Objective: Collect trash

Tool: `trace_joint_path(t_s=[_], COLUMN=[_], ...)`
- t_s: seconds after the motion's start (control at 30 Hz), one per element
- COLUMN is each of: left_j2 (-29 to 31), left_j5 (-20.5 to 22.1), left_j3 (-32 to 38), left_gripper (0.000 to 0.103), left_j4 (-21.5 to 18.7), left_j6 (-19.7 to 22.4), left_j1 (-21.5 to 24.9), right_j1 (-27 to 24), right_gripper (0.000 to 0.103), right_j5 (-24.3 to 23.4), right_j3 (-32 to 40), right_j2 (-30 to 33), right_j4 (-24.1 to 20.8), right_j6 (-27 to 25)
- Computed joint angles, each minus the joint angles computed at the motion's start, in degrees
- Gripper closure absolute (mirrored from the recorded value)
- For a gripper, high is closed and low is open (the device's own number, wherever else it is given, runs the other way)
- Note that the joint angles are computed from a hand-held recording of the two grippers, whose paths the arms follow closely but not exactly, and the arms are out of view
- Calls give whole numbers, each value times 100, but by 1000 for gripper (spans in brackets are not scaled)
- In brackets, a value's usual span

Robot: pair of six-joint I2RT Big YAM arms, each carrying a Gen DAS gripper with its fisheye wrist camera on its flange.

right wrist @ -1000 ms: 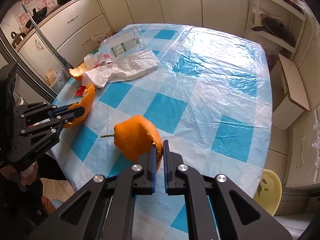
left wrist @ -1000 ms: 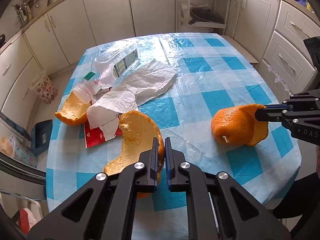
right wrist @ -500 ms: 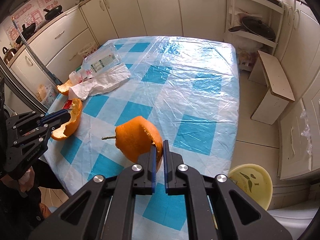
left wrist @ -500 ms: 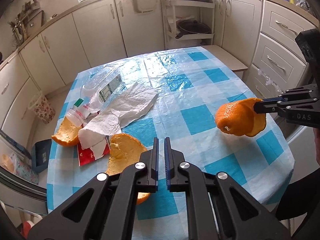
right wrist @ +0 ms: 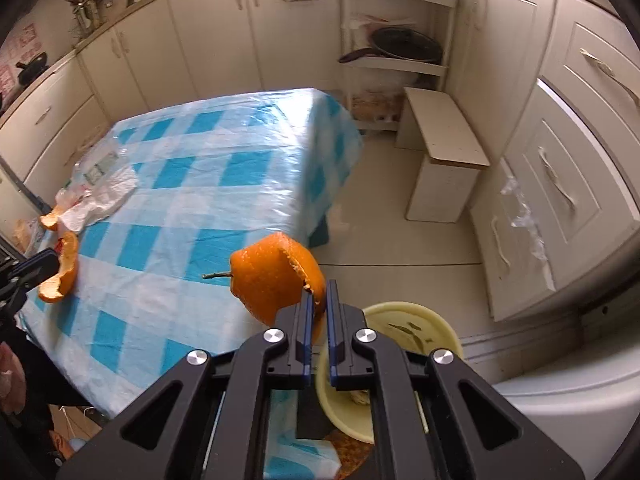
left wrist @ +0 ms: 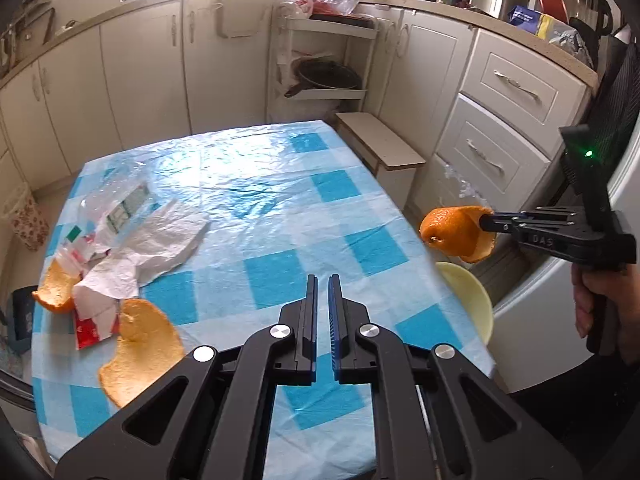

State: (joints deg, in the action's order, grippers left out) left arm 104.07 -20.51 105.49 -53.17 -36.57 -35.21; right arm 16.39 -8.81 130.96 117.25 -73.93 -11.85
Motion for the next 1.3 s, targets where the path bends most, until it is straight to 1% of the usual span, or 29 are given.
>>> trace_joint_path(t_s=[0.07,0.17,0.2,0.23,0.27,0.3,0.37,0.4,0.47,0.5,0.57,0.63,0.67,0.7,0.73,0.77,0.8,0.83,0.87,0.93,0.97,1.0,1.03,1.07,1.1,1.13,1.17,1.2,1.3], left_j2=[244,715,898,1088,1294,1548,2095,2366,2994,3114,2958,2344,2036,1693,1430,1261,1122,1054,924,790,753,737,633,530,419,273,217,231,194], left_j5=[194,483,584,679,763,885,1114,1158,1094,1041,775,194,-92,-542,-1026,-1390,-1714,-1847,-1852,-1826,-1765,-1648,-1528,-1380,-1109,-851,-856,-981,-851], left_j3=[373,1095,1373,1657,1963,2339,3165,3595,4705,4927,4692,3672,3178,2627,2193,1890,1600,1429,1175,866,733,651,445,221,9,-237,-304,-226,17], left_gripper=[98,98,98,98,98,97,97,98,97,97,97,97,92,78,67,49,46,46,46,46,46,46,49,69,81,96,98,99,99], left_j4=[9,-38,-70,-118,-195,-308,-636,-859,-1574,-1745,-1939,-2058,-2155,-2353,-2642,-2900,-3257,-3607,-3682,-3662,-3619,-3476,-3297,-3140,-2936,-2617,-2556,-2587,-2230], left_j6=[2,-34,-45,-60,-90,-135,-228,-265,-365,-397,-493,-767,-904,-1126,-1389,-1621,-1923,-2185,-2339,-2468,-2438,-2351,-2315,-2335,-2351,-2359,-2429,-2404,-2121], left_j1=[-92,-225,-267,-306,-341,-371,-424,-456,-539,-570,-607,-610,-594,-586,-577,-554,-512,-444,-359,-235,-171,-104,-44,17,92,152,154,120,-8], right_j1=[-132,-294,-339,-386,-438,-515,-682,-761,-898,-924,-952,-953,-940,-921,-877,-860,-819,-763,-723,-652,-625,-610,-598,-599,-607,-620,-631,-644,-669], right_gripper=[96,93,85,73,66,60,54,50,42,39,39,39,39,39,39,39,39,39,38,37,37,37,37,37,37,37,37,37,37], right_j5=[362,605,654,658,595,428,-13,-284,-807,-942,-1261,-1681,-1859,-2022,-2149,-2238,-2300,-2353,-2374,-2395,-2389,-2382,-2376,-2371,-2364,-2364,-2374,-2385,-2435], right_j3=[-56,136,198,144,103,97,30,-10,-240,-261,-239,-133,-69,-8,12,46,31,-2,-37,-103,-115,-124,-121,-141,-199,-208,-244,-296,-374], right_j2=[28,266,345,332,294,249,85,-4,-238,-276,-301,-245,-213,-184,-187,-175,-201,-239,-276,-334,-343,-345,-336,-347,-380,-379,-400,-431,-490], right_j4=[-25,-505,-647,-602,-535,-447,-134,56,627,789,934,947,919,892,890,875,874,894,911,920,917,913,893,889,916,929,955,996,1106], right_j6=[21,22,59,169,299,480,997,1251,1744,1884,2095,2245,2277,2275,2259,2209,2147,2069,2017,1926,1903,1893,1880,1872,1881,1910,1939,1974,2060])
